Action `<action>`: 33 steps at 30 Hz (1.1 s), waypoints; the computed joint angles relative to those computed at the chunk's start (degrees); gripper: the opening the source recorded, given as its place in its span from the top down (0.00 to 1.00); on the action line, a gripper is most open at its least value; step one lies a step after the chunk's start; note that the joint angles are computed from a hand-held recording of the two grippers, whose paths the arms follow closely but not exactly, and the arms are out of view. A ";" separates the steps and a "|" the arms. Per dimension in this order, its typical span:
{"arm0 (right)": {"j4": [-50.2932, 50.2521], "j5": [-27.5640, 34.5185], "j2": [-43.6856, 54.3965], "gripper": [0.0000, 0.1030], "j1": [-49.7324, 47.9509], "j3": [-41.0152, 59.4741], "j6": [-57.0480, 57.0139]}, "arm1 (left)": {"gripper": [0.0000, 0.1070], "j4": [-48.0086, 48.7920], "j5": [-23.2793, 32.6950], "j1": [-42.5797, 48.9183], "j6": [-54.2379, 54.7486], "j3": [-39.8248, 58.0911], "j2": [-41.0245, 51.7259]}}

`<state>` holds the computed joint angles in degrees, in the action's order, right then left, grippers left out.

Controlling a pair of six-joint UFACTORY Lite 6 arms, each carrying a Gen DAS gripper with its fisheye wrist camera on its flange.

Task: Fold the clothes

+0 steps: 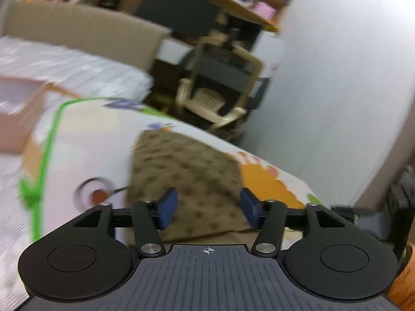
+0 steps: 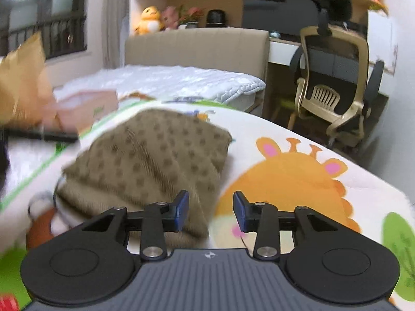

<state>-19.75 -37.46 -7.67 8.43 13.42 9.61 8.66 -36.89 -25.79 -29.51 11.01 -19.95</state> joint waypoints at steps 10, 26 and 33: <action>-20.74 6.62 38.82 0.68 -0.93 44.05 35.03 | 0.39 -2.21 -13.03 -2.80 1.73 6.32 24.87; 15.07 2.26 31.20 0.64 6.62 32.25 -5.43 | 0.33 3.64 -17.28 0.97 -1.99 4.00 25.05; 33.67 -1.50 22.80 0.36 13.51 14.90 -25.60 | 0.27 1.13 -15.96 -0.78 0.37 5.17 25.32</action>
